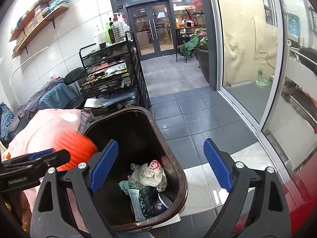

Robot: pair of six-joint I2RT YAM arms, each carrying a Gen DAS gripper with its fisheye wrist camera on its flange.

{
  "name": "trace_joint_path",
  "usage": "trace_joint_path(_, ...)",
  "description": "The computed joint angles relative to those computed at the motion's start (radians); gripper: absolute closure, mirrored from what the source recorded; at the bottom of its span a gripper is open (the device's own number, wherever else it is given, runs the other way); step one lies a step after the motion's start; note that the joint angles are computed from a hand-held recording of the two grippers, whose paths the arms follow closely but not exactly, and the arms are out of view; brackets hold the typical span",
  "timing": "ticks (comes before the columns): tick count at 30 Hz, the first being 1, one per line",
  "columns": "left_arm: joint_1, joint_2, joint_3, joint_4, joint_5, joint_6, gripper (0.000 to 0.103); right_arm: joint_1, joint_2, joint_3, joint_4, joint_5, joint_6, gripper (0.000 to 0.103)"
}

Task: Collect trash
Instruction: 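Carry net and carton over the black bin and open both tools, then move both tools back over the orange peel and white wet wipe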

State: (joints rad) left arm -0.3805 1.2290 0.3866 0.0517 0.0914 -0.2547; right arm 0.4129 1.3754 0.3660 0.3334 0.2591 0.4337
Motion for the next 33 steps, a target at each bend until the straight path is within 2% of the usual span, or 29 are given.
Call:
trace_joint_path(2,-0.002,-0.024,-0.015,0.009,0.006,0.002,0.019,-0.006,0.002,-0.003,0.003,-0.002,-0.002,0.014)
trace_joint_path(4,-0.014,-0.051,-0.028,0.017,-0.014,-0.001,0.006,-0.007,0.008,-0.001,0.004,0.001,-0.001,0.012)
trace_joint_path(9,-0.067,-0.116,-0.054,0.018,-0.104,0.016,0.005,-0.006,0.01,-0.005,0.011,0.007,0.006,0.012)
trace_joint_path(15,-0.07,-0.21,-0.077,-0.021,-0.121,0.05,0.005,0.001,0.004,-0.008,0.015,0.014,0.013,0.011)
trace_joint_path(19,-0.03,-0.325,-0.104,-0.075,-0.087,0.051,0.005,0.01,-0.016,-0.013,0.007,0.013,0.014,0.011)
trace_joint_path(24,0.022,-0.516,-0.137,-0.2,-0.068,0.049,0.005,0.034,-0.041,-0.008,-0.004,0.006,0.014,0.011)
trace_joint_path(30,0.083,-0.814,-0.16,-0.435,-0.128,0.102,0.005,0.104,-0.048,0.01,-0.009,0.004,0.003,0.011)
trace_joint_path(33,0.179,-0.927,-0.167,-0.547,-0.085,0.14,0.005,0.147,-0.033,0.031,-0.012,-0.011,0.003,0.011)
